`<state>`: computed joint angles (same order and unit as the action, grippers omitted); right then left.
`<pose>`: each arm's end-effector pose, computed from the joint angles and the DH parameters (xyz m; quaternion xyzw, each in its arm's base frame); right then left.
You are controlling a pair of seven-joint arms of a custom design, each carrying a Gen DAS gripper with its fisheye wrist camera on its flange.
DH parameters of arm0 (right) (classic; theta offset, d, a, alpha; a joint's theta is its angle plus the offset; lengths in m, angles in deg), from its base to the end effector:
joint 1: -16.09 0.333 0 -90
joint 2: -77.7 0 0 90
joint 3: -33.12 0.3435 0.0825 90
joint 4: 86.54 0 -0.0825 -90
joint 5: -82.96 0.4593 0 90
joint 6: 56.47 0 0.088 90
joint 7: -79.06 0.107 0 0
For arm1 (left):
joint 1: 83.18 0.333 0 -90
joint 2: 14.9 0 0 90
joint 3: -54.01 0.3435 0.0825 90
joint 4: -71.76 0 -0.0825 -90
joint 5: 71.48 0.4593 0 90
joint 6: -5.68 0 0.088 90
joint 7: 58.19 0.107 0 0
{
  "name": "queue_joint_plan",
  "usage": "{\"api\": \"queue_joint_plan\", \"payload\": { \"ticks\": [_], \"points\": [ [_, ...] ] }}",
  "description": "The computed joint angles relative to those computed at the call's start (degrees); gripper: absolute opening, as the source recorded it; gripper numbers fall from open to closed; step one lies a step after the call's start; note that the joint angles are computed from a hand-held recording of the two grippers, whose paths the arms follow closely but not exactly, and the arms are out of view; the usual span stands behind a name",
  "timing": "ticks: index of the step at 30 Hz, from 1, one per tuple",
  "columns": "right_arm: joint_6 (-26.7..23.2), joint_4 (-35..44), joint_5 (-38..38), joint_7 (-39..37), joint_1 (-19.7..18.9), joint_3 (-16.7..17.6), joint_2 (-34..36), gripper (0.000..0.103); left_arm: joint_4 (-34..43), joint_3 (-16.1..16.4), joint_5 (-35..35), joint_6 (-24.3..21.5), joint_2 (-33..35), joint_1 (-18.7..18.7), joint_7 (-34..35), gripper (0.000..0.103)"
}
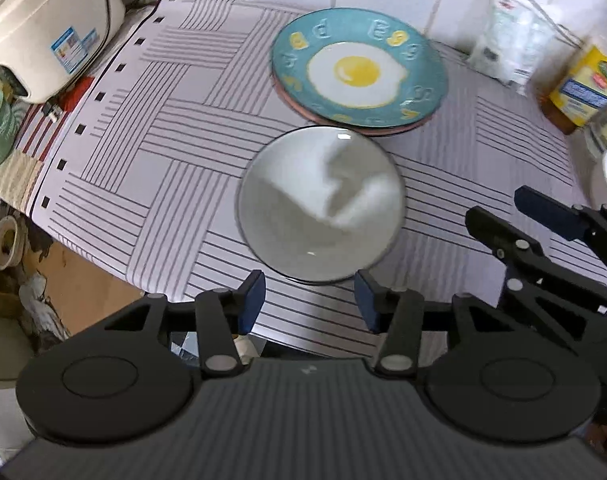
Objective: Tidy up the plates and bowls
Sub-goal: 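Move both grippers to the third white bowl by the bottles and close them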
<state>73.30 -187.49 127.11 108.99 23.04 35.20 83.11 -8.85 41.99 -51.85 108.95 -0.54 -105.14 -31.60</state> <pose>0.6924 0.1274 0.5609 -0.8597 0.3387 -0.0659 0.3767 0.6324 -0.3698 0.6014 -0.8412 0.5162 -0.0832 0.1381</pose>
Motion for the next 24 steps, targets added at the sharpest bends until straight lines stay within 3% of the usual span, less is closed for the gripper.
{"api": "queue_joint_plan", "payload": {
  "ticks": [12,20,24],
  "points": [
    [1.51,-3.45,4.27,-4.67,-3.52,-3.74,-4.35,0.055,14.36,-0.08,4.35,-2.19,8.35,-6.36,3.95,0.054],
    [4.79,-4.93,7.24,-4.97,-6.10,-5.83,-4.77,0.066,31.83,2.80,4.04,-3.47,19.68,-11.35,7.74,0.059],
    [5.00,-4.75,9.99,-7.46,-7.65,-6.31,-3.40,0.068,36.10,4.34,3.73,-2.02,22.70,-12.71,8.80,0.060]
  ]
}}
